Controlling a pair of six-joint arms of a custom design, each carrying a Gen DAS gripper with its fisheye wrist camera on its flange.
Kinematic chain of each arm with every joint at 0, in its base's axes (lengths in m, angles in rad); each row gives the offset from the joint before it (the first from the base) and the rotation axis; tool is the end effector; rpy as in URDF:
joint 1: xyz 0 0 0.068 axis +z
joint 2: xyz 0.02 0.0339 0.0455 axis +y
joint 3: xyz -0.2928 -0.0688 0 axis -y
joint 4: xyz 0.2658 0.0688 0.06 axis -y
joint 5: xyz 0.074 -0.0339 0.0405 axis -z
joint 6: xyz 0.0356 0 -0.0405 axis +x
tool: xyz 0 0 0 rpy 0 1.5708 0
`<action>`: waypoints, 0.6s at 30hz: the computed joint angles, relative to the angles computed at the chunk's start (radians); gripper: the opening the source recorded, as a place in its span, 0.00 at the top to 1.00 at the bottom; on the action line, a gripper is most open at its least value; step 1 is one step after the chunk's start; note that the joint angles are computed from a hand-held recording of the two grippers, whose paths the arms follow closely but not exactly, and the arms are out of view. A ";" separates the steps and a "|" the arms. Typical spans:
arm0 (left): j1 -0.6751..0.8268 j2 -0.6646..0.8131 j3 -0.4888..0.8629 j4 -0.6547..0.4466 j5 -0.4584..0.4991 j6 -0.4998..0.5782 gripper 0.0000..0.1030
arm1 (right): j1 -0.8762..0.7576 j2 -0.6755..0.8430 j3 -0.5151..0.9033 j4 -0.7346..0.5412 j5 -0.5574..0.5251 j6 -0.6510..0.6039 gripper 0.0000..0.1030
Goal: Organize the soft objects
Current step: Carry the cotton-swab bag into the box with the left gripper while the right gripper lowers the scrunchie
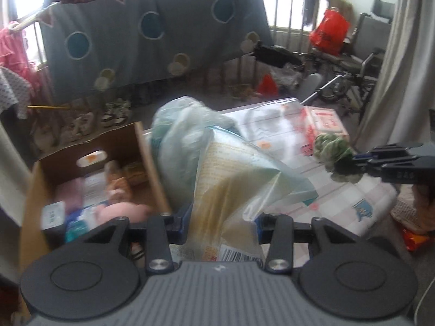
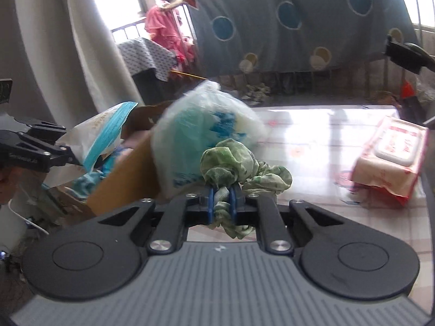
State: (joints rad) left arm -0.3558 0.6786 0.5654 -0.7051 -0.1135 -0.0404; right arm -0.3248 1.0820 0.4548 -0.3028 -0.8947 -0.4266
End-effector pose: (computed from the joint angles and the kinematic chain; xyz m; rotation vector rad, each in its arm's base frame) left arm 0.1305 -0.0442 0.2470 0.3213 2.3611 -0.0525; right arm 0.1894 -0.0345 0.1874 -0.4512 2.1298 0.6978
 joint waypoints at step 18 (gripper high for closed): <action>0.647 0.796 0.025 0.305 -0.003 0.912 0.16 | 0.896 0.141 0.167 0.344 0.373 0.611 0.88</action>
State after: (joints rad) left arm 0.2912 1.4742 0.5906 -0.4005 -0.1162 0.8713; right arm 0.5710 1.2232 0.6217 0.0410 -0.5220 0.1841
